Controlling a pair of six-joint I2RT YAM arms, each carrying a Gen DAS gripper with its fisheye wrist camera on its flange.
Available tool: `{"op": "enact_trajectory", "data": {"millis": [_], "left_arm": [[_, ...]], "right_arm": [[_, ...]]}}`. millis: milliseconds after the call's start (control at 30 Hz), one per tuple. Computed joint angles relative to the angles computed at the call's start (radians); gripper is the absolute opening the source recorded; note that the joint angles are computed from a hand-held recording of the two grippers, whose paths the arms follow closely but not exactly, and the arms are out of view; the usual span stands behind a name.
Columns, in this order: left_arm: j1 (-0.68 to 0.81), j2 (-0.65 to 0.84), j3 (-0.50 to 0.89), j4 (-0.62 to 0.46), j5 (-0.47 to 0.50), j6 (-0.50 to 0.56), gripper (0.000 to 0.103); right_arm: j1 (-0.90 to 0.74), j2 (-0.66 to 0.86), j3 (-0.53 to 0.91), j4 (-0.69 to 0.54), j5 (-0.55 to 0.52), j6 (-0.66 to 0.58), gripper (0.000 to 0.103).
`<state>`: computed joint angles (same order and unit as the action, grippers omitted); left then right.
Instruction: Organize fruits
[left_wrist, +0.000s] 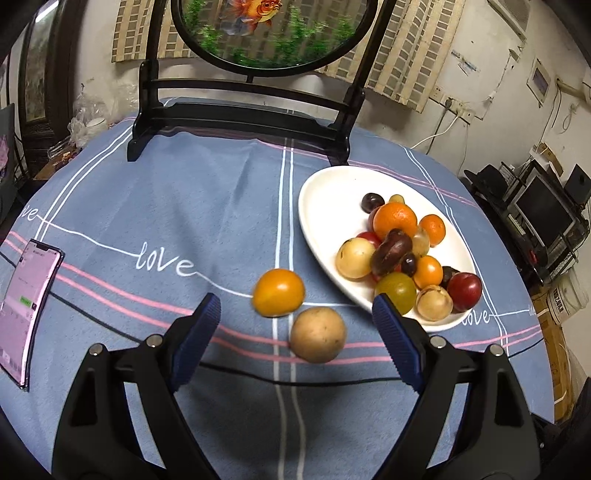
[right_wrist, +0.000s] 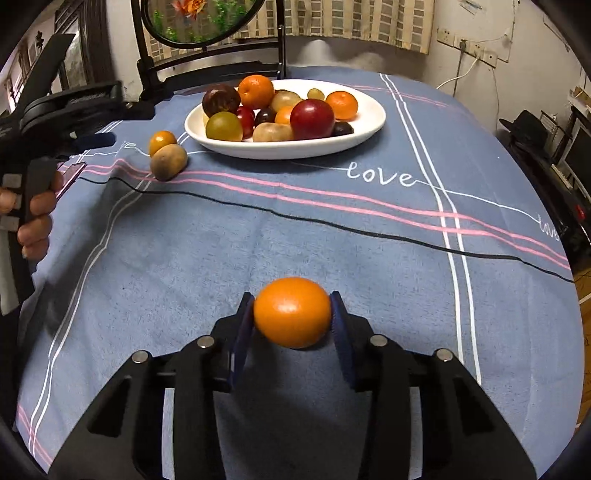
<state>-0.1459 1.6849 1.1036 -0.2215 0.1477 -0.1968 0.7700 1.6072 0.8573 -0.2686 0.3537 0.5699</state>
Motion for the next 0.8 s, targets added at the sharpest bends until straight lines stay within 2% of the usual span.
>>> {"op": "enact_trajectory", "data": {"millis": [167, 333, 433, 667, 733, 800], "left_arm": [[0.015, -0.006, -0.007, 0.002, 0.009, 0.007, 0.086], [0.016, -0.002, -0.002, -0.004, 0.010, 0.011, 0.086], [0.012, 0.008, 0.004, -0.009, 0.007, 0.021, 0.086], [0.011, 0.028, 0.022, -0.013, -0.015, 0.054, 0.086], [0.020, 0.041, 0.034, -0.022, -0.014, 0.058, 0.086], [0.026, 0.048, 0.041, -0.028, -0.012, 0.059, 0.086]], "right_arm": [[-0.018, 0.005, 0.017, 0.005, -0.013, 0.011, 0.040], [-0.061, 0.018, 0.107, 0.015, 0.015, -0.061, 0.041], [-0.094, 0.081, 0.221, 0.067, 0.064, -0.138, 0.041], [-0.129, 0.289, 0.429, 0.152, 0.078, -0.258, 0.041], [-0.131, 0.308, 0.439, 0.160, 0.088, -0.253, 0.043], [-0.135, 0.275, 0.386, 0.206, 0.068, -0.232, 0.046]]}}
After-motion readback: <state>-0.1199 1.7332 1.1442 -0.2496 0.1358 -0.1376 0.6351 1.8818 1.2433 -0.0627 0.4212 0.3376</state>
